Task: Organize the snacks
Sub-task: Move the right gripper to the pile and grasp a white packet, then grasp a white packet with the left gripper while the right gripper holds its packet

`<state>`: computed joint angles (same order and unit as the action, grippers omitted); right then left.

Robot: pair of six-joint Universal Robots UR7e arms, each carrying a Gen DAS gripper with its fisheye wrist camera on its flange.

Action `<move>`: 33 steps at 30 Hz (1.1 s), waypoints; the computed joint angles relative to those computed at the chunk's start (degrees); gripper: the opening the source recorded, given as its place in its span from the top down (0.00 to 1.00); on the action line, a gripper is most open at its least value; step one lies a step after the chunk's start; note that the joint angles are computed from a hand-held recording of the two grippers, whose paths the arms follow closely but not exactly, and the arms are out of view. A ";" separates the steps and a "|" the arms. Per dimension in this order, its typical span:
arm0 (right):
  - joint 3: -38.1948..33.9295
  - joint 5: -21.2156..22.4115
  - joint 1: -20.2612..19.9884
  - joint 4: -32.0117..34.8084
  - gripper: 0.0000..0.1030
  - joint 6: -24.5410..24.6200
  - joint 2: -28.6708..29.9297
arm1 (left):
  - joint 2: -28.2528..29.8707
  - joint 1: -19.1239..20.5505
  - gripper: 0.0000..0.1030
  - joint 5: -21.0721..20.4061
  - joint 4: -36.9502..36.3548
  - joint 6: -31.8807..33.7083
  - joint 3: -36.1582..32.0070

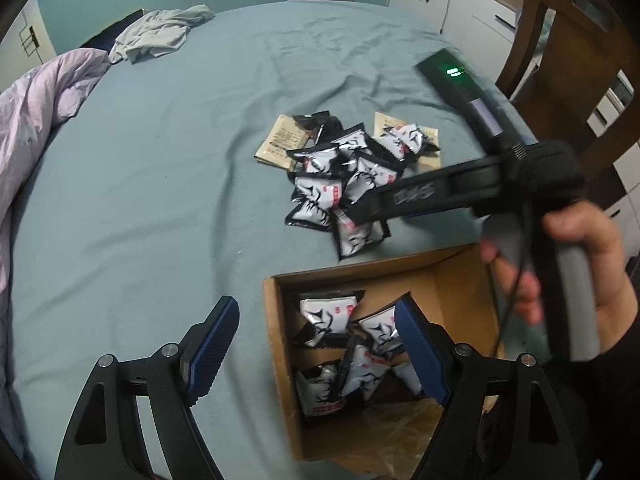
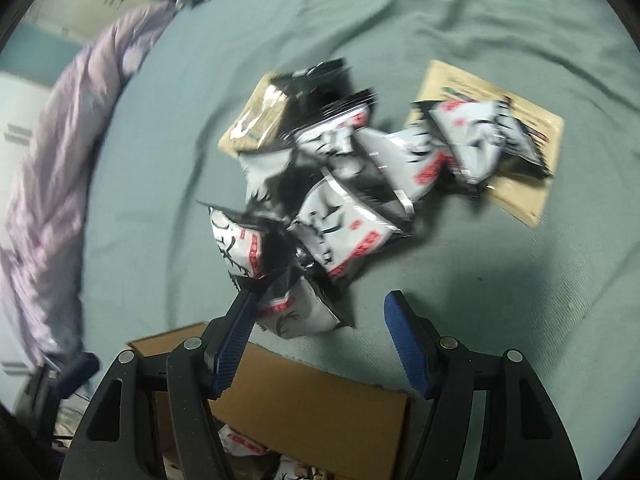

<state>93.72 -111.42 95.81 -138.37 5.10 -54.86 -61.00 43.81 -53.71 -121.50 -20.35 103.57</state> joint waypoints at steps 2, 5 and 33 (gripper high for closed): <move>-1.34 0.58 0.19 1.04 0.36 -0.03 1.02 | 0.09 -0.15 0.21 0.39 -0.41 0.21 0.15; -3.55 -1.57 1.17 3.90 0.36 -1.09 2.78 | 0.06 -0.09 0.21 0.79 -0.40 0.05 0.32; 31.65 -17.87 5.99 -44.20 0.66 5.42 -20.83 | 9.85 6.22 0.21 -3.50 0.58 2.19 -12.15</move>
<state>125.37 -129.28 101.79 -182.58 10.52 -75.69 -51.15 50.03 -57.21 -120.92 -18.16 91.42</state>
